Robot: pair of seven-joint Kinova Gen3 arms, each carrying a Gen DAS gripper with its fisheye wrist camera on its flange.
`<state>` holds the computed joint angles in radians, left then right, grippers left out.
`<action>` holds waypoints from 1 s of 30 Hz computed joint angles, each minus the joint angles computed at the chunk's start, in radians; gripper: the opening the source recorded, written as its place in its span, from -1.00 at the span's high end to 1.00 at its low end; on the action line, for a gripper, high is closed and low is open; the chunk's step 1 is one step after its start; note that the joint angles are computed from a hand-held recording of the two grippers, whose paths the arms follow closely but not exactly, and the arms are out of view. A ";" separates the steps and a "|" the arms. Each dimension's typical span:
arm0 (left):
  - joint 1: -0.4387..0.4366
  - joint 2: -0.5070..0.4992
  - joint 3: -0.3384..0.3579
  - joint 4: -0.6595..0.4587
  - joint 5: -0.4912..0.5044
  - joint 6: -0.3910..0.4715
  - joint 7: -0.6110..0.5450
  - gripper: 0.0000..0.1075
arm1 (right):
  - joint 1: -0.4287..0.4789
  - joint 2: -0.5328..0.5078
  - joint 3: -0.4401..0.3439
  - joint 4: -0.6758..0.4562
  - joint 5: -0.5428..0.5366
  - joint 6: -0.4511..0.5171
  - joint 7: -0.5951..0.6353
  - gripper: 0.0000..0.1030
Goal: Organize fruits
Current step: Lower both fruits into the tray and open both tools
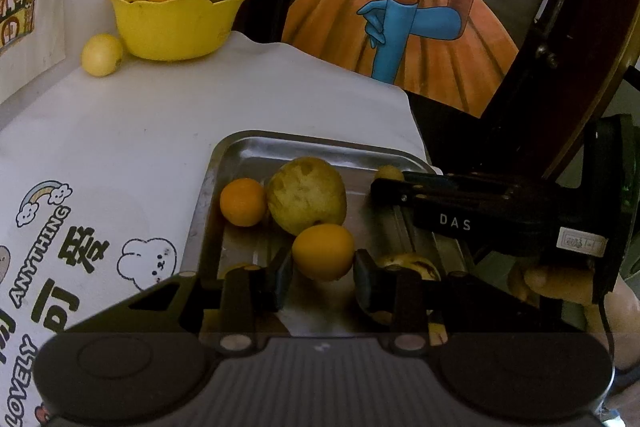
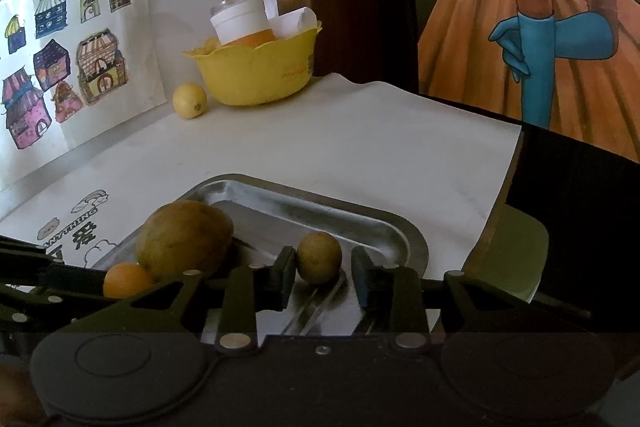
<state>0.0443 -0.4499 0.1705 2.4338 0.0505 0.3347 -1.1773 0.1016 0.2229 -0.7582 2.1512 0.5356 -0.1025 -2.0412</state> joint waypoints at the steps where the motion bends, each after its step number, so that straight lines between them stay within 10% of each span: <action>1: -0.001 0.000 0.002 0.000 -0.002 0.001 0.001 0.30 | 0.000 0.001 0.001 0.000 0.000 -0.002 -0.001 0.30; 30: 0.016 -0.005 -0.017 -0.006 -0.010 0.019 -0.009 -0.10 | -0.049 -0.026 0.070 0.011 0.155 -0.028 -0.173 -0.08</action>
<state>0.0608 -0.4544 0.1540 2.4276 0.0402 0.3539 -1.1868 0.0522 0.1966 -0.6878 2.1621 0.6904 -0.1303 -2.2141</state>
